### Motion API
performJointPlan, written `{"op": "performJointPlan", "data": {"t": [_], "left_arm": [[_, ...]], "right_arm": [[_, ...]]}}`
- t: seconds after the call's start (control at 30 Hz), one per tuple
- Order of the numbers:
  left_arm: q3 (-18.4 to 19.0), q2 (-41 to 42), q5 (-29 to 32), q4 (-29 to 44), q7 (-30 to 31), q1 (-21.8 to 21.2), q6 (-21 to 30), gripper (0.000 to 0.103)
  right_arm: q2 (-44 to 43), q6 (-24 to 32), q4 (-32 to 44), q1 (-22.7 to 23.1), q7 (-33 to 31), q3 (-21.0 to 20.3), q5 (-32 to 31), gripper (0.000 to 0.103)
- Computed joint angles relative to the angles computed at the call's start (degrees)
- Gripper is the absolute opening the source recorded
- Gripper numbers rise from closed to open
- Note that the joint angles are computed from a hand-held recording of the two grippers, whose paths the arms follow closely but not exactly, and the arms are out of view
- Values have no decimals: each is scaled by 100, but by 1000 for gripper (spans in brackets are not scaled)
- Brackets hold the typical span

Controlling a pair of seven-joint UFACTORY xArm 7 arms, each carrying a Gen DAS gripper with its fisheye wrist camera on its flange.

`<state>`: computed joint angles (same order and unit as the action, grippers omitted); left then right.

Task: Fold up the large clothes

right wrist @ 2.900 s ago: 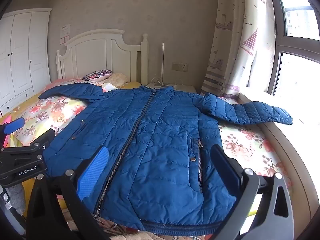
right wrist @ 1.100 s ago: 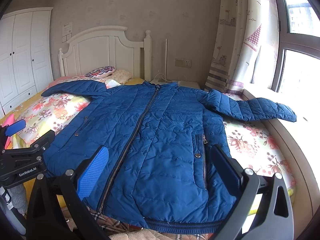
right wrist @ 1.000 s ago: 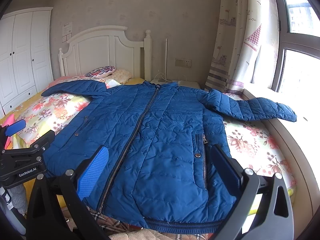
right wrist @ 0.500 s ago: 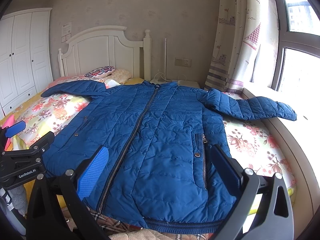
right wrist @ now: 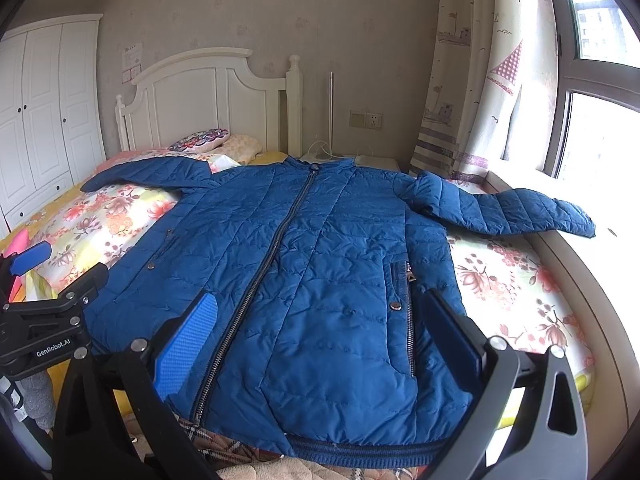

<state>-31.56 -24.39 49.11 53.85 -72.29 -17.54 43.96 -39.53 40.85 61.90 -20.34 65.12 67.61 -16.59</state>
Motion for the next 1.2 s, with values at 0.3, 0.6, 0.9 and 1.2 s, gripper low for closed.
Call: {"op": "performJointPlan", "data": {"t": [0.3, 0.6, 0.9, 1.2], "left_arm": [[434, 1130, 60, 579, 399, -114, -297, 99], [1328, 4407, 55, 4088, 2182, -802, 808, 99], [1891, 6284, -931, 6357, 3045, -999, 1041, 99], [2098, 6223, -2147, 6144, 3443, -816, 468, 99]], "right_arm": [[563, -462, -334, -150, -164, -209, -449, 100], [1356, -1342, -1226, -177, 664, -1680, -501, 100], [2404, -1620, -1056, -1327, 1814, -2507, -1838, 99], [3414, -1058, -187, -1395, 2935, -2837, -3322, 11]]}}
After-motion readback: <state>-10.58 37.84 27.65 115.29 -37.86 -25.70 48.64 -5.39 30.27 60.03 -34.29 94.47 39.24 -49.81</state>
